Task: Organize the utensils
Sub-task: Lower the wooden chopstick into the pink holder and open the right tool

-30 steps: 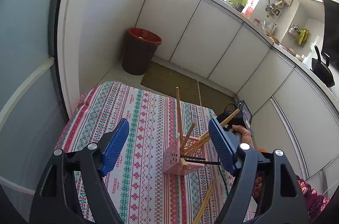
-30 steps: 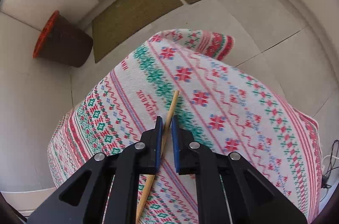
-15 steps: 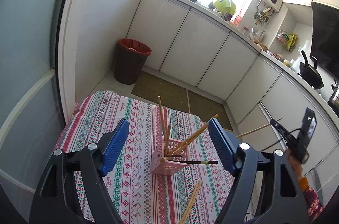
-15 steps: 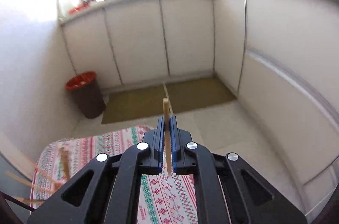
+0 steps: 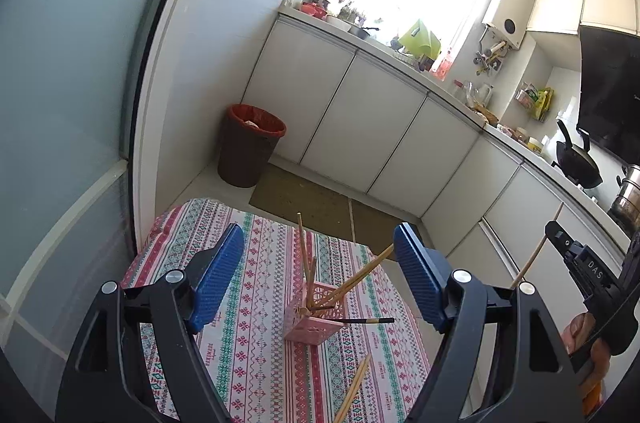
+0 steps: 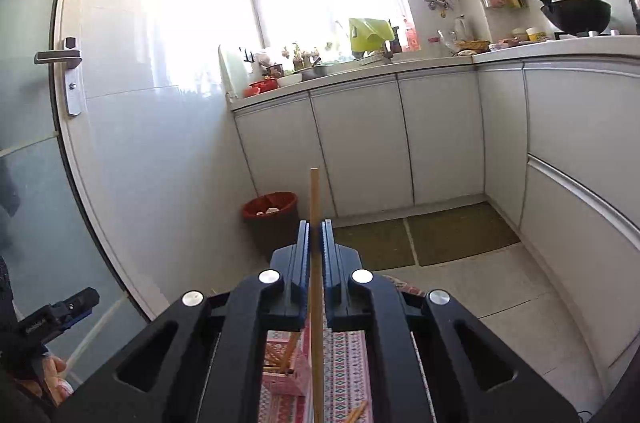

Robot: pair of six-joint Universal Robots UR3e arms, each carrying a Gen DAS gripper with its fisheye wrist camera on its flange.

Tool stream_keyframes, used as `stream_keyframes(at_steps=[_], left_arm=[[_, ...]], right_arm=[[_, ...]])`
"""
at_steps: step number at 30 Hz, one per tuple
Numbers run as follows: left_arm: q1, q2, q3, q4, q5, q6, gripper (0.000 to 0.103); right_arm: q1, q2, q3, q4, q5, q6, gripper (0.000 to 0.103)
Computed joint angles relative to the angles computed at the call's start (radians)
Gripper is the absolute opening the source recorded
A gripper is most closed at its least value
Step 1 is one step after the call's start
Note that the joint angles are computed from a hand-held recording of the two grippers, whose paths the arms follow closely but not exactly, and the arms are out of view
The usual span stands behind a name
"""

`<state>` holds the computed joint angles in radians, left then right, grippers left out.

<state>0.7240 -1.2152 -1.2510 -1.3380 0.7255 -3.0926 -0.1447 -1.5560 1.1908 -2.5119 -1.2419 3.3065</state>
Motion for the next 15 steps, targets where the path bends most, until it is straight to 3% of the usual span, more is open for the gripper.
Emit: stream_keyframes(at_steps=[10,15], left_arm=[[0.034,-0.007,-0.010,-0.036,-0.026,0.022,0.074],[0.068,-0.013,-0.009,-0.060,-0.052,0.043,0.074]], right_arm=[[0.191,0.193,-0.261,0.016,-0.115,0.074,0.006],[0.245,0.294,-0.307,-0.007,-0.181,0.080,0.006]])
